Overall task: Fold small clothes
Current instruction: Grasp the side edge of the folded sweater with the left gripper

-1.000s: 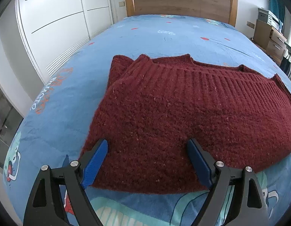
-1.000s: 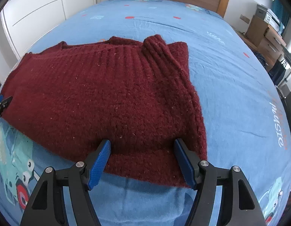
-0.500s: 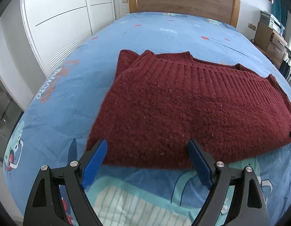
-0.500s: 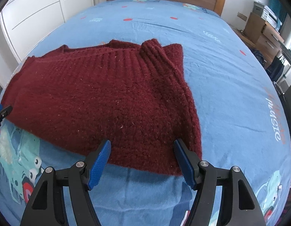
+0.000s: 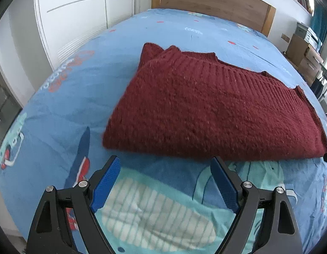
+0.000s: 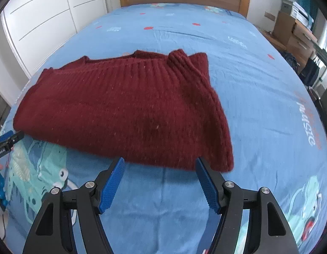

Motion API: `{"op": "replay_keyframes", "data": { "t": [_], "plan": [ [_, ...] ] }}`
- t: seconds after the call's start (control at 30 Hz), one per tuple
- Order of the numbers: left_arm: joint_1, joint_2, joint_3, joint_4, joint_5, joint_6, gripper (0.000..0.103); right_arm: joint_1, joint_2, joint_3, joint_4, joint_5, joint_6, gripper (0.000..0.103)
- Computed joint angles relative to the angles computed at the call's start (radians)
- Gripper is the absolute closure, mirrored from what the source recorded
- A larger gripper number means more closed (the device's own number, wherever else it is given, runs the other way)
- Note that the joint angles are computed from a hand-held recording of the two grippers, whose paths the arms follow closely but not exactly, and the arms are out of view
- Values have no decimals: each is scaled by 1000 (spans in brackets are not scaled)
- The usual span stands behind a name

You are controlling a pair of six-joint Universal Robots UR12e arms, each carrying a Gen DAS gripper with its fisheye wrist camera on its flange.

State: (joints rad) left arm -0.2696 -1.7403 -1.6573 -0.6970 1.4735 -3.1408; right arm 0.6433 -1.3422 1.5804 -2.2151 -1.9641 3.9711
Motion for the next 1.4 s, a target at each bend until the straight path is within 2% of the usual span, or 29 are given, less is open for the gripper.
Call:
{"op": "replay_keyframes", "data": {
  "t": [0.3, 0.4, 0.57, 0.77, 1.0, 1.2, 1.33, 1.4],
  "plan": [
    [17, 4, -7, -43, -55, -40, 19, 18, -16, 30, -6, 21, 58, 32],
    [33, 3, -8, -57, -112, -71, 19, 21, -22, 44, -17, 28, 77, 32],
    [78, -11, -7, -47, -263, -189, 19, 23, -34, 68, -30, 39, 102, 32],
    [107, -39, 10, 6, -340, -300, 19, 20, -54, 95, -38, 36, 122, 32],
    [148, -76, 22, 94, -469, -480, 19, 11, -73, 124, -56, 41, 144, 32],
    [192, -114, 20, 210, -624, -669, 20, 4, -85, 147, -72, 52, 155, 32],
    [200, -135, 42, 219, -645, -699, 22, 3, -90, 157, -83, 49, 163, 32],
    [206, -143, 47, 219, -654, -713, 31, 2, -94, 162, -88, 47, 166, 32]
  ]
}}
